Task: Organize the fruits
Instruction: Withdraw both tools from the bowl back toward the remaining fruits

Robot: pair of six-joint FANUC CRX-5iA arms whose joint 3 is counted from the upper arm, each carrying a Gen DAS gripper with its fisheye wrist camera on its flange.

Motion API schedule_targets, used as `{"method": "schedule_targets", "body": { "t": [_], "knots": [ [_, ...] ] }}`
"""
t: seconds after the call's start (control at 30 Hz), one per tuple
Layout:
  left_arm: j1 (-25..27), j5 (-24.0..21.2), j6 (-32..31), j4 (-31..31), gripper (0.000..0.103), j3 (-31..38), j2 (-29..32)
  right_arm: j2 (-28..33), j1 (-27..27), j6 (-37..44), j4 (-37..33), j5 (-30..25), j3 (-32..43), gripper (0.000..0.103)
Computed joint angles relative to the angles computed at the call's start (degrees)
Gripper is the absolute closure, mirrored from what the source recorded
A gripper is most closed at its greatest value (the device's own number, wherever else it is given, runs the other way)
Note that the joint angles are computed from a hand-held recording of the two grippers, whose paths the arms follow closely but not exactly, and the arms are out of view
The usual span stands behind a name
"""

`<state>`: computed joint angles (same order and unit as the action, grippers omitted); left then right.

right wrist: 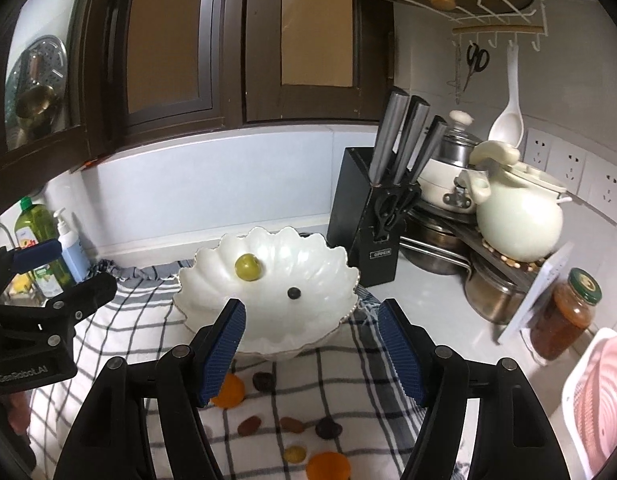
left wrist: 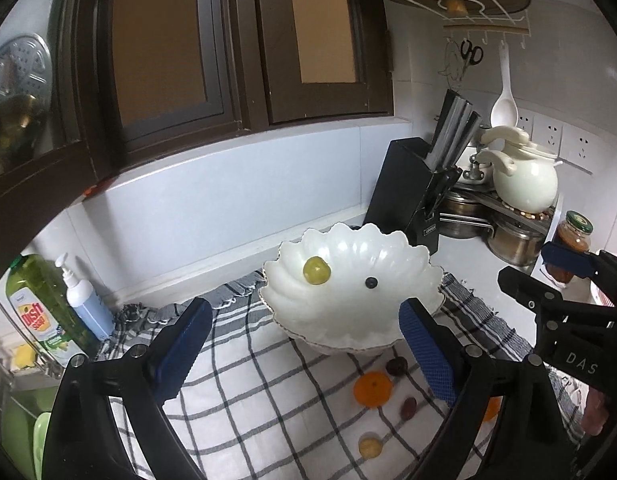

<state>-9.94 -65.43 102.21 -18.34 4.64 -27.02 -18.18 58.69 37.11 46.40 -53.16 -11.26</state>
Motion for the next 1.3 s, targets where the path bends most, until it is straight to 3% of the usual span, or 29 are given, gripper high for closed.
{"method": "schedule_targets", "body": {
  "t": [0.27,0.43,0.8,1.1,1.3],
  "knots": [
    [-4.2,-1.5,3.5,-3.1,0.007,-1.9,-2.9,-3.6,3.1,-1.1,3.2,-2.0,-4.0,0.033],
    [-9.9,-3.2,7.8,-8.9,0.007,-2.4,-3.4,-5.6,4.4,-2.5,6.2,-2.8,-7.5,0.033],
    [-14.7,-4.1,10.8,-11.5,0.007,-5.9,-4.6,-8.5,6.1,-4.1,6.6,-4.7,-12.3,0.033],
    [-15.3,-4.2,10.6,-10.6,0.008,-8.6,-5.1,-9.5,7.6,-4.3,5.3,-6.7,-14.8,0.033],
    [-14.0,-3.6,10.0,-8.1,0.008,-10.8,-5.1,-9.3,7.0,-2.9,0.6,-6.9,-14.9,0.033]
  ]
}}
